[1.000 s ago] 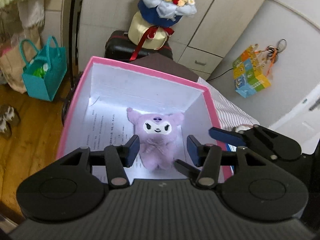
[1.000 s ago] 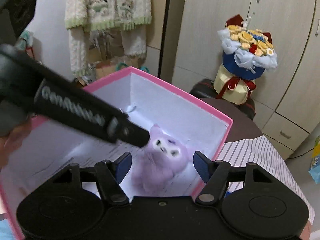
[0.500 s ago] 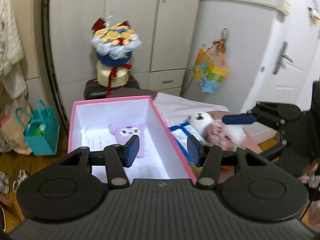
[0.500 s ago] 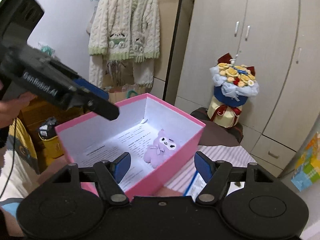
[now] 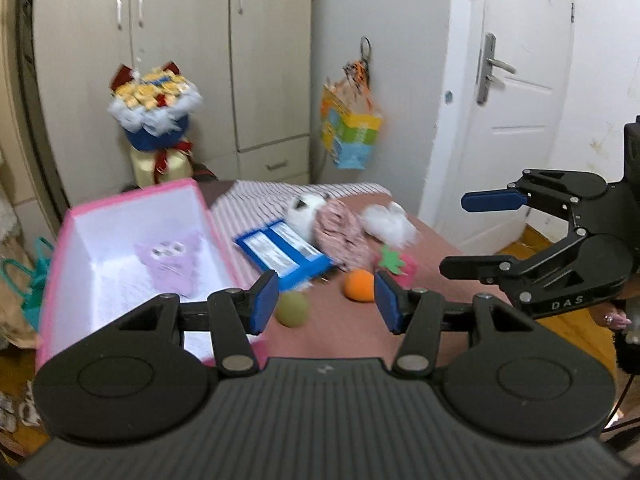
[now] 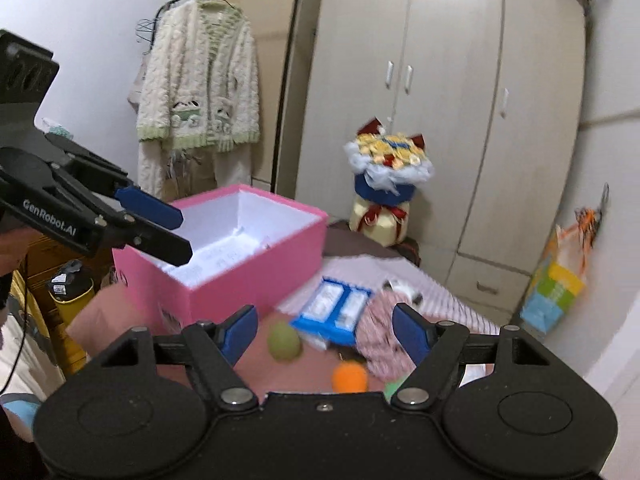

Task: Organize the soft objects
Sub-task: 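Grasp the orange sponge with the left gripper while the right gripper grasps the pink strawberry plush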

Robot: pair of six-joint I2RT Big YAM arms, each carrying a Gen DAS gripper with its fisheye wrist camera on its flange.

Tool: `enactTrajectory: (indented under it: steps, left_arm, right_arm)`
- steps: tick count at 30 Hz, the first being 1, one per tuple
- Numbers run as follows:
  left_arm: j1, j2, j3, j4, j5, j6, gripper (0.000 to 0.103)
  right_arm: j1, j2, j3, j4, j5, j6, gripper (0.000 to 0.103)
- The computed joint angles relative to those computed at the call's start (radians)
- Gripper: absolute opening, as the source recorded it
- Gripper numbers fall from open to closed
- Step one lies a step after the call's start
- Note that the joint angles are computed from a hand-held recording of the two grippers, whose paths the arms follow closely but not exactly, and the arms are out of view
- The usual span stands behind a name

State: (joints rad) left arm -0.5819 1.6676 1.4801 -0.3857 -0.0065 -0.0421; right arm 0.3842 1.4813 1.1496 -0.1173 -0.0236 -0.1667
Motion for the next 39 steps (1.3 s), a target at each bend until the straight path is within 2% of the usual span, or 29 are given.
enactTrajectory:
  steps: [5,8,10,14,16,18,21,24,26,28,34,36,39]
  left_arm:
    - [-0.029,0.056,0.014,0.014,0.032,-0.021,0.051]
    - [-0.038,0.110,0.047,0.014,0.051,-0.046,0.051]
    - [-0.043,0.146,0.071,0.021,0.058,-0.065,0.051]
    - [-0.050,0.198,0.101,0.051,0.056,-0.071,0.051]
    - [-0.050,0.225,0.114,0.072,0.060,-0.072,0.051]
    - [-0.050,0.255,0.129,0.092,0.065,-0.076,0.051]
    - [-0.055,0.308,0.151,0.149,0.037,-0.074,0.050]
    - [-0.063,0.361,0.197,0.183,-0.006,-0.065,0.050]
    - [-0.070,0.398,0.246,0.159,-0.065,-0.050,0.050]
    - [-0.072,0.425,0.283,0.144,-0.090,-0.040,0.050]
    - [-0.071,0.470,0.358,0.057,-0.087,-0.069,0.050]
    - [-0.071,0.478,0.370,0.038,-0.080,-0.081,0.050]
    - [-0.072,0.485,0.378,0.028,-0.089,-0.103,0.050]
  right_arm:
    - [-0.053,-0.007,-0.051,0.000,-0.038,0.015,0.078]
    - [-0.093,0.022,-0.050,-0.015,-0.091,0.046,0.078]
    - [-0.112,0.052,-0.037,-0.029,-0.093,0.075,0.077]
    - [-0.143,0.101,-0.028,-0.013,-0.117,0.093,0.070]
    - [-0.152,0.124,-0.034,0.025,-0.112,0.094,0.063]
    - [-0.160,0.145,-0.050,0.096,-0.118,0.116,0.057]
    - [-0.171,0.189,-0.047,0.162,-0.153,0.164,0.056]
    - [-0.171,0.242,-0.010,0.155,-0.143,0.155,0.056]
    - [-0.169,0.264,0.010,0.150,-0.137,0.136,0.056]
    - [-0.169,0.280,0.024,0.144,-0.137,0.117,0.056]
    - [-0.174,0.310,0.044,0.131,-0.120,0.083,0.058]
    - [-0.176,0.314,0.049,0.118,-0.126,0.073,0.062]
    - [-0.175,0.321,0.053,0.111,-0.127,0.047,0.062]
